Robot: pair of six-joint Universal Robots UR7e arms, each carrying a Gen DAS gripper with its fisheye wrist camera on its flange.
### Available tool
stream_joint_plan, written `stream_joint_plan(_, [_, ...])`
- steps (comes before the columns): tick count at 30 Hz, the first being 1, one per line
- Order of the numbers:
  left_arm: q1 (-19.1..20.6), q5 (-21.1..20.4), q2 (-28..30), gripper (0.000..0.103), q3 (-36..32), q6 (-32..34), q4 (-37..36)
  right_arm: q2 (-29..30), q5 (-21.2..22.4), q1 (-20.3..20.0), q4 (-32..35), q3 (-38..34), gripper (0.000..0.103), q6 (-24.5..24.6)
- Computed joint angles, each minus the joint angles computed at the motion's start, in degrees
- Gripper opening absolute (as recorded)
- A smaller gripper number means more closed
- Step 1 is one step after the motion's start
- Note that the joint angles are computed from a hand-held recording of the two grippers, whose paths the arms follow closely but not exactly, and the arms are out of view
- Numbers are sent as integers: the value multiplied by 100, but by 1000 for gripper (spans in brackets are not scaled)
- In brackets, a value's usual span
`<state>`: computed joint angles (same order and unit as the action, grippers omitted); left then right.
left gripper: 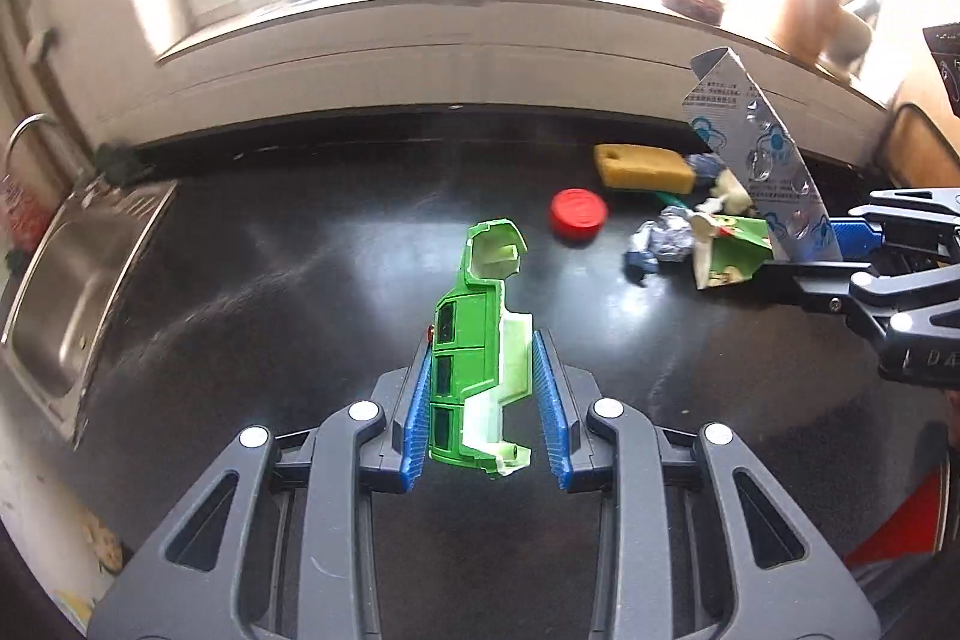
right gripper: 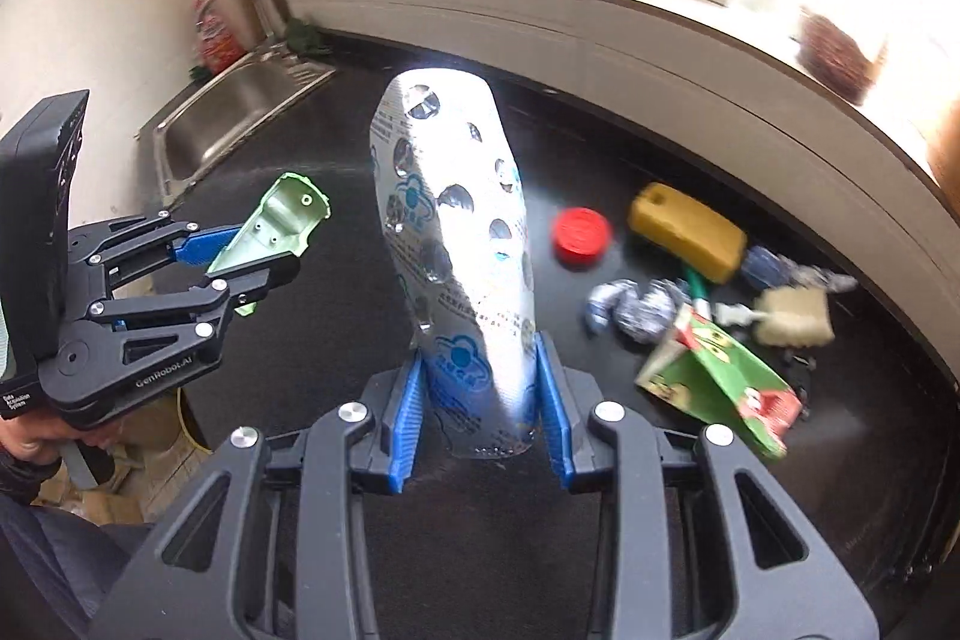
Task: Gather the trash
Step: 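Carry the car shell and silver pouch to the trash bin and release both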
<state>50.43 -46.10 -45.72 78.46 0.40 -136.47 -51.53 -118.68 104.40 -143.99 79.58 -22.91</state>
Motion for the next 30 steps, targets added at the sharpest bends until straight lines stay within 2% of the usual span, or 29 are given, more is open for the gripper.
stream_joint_plan(6, [69,1093,-1266,31,1205,-1576,287,957,778,502,842,-842,36,-381])
stream_joint_plan(10, [143,1684,-2205,31,1954,-3030,1092,1633,1232,824,1534,-1454,36,-578])
stream_joint_plan(11, [164,1852,-2486,31,2151,-3539,1484,1810,1334,906,1718,-1612,36,-624])
stream_joint_plan(14, [262,2083,-3084,31,2548,-4646,2334,2309,1568,1122,2225,-2075,37,-714])
stream_joint_plan(17, [438,2130,-3537,31,2853,-5471,2901,2759,1708,1277,2658,-2485,37,-690])
stream_joint_plan(19, [578,2156,-3776,31,3108,-5706,2886,3092,1788,1373,2983,-2777,37,-605])
stream_joint_plan(22, [840,2043,-3990,31,3434,-5670,2456,3582,1811,1477,3435,-3262,39,-441])
stream_joint_plan(26, [1265,1889,-4069,31,3781,-5382,1647,4250,1602,1531,3957,-4026,39,-303])
stream_joint_plan(30, [1595,1812,-3986,31,3972,-4851,769,4642,1373,1596,4091,-4364,40,-232])
